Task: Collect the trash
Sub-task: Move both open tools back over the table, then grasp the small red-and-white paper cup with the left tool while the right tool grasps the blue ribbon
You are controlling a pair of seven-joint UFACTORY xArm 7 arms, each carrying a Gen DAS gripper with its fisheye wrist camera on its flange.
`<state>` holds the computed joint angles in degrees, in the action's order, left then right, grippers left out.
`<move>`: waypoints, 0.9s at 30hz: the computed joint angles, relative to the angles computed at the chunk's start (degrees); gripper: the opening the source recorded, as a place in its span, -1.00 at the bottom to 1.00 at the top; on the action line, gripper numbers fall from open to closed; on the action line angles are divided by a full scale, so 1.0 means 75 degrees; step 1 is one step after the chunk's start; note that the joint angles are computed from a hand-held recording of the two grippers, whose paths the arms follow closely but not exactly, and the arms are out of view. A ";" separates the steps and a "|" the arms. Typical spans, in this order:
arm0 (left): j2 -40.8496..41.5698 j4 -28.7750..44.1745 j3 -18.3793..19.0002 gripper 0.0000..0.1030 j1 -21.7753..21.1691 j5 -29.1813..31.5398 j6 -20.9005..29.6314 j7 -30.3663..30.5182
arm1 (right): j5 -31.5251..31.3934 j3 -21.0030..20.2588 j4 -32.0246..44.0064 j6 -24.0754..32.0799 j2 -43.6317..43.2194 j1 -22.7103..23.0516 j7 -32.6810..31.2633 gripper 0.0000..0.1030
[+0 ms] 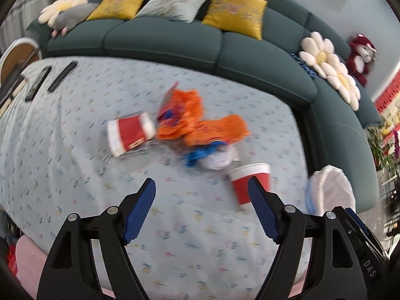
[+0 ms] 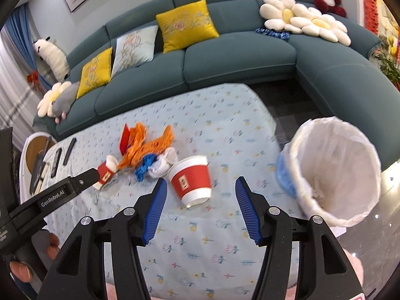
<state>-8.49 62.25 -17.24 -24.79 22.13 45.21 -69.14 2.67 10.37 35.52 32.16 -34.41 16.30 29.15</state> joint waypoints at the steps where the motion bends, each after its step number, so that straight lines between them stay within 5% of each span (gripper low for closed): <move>1: -0.0094 -0.0175 0.0066 0.40 0.0025 -0.0082 -0.0038 0.0041 | 0.0054 0.0034 0.0030 -0.0055 0.0169 0.0063 0.0017 0.08; 14: -0.0673 -0.1746 0.0518 0.40 0.0717 -0.1057 -0.0614 0.0789 | 0.0300 0.0182 0.1333 -0.0820 0.2911 0.0686 -0.0102 0.08; 27: -0.0338 -0.1890 0.0925 0.40 0.1403 -0.1465 -0.1267 0.1285 | 0.0152 0.0208 0.3208 -0.0794 0.5165 0.0967 -0.0218 -0.08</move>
<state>-11.03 48.08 -10.30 -14.27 11.14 35.71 -59.50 3.81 11.93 59.58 26.21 4.32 23.56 27.52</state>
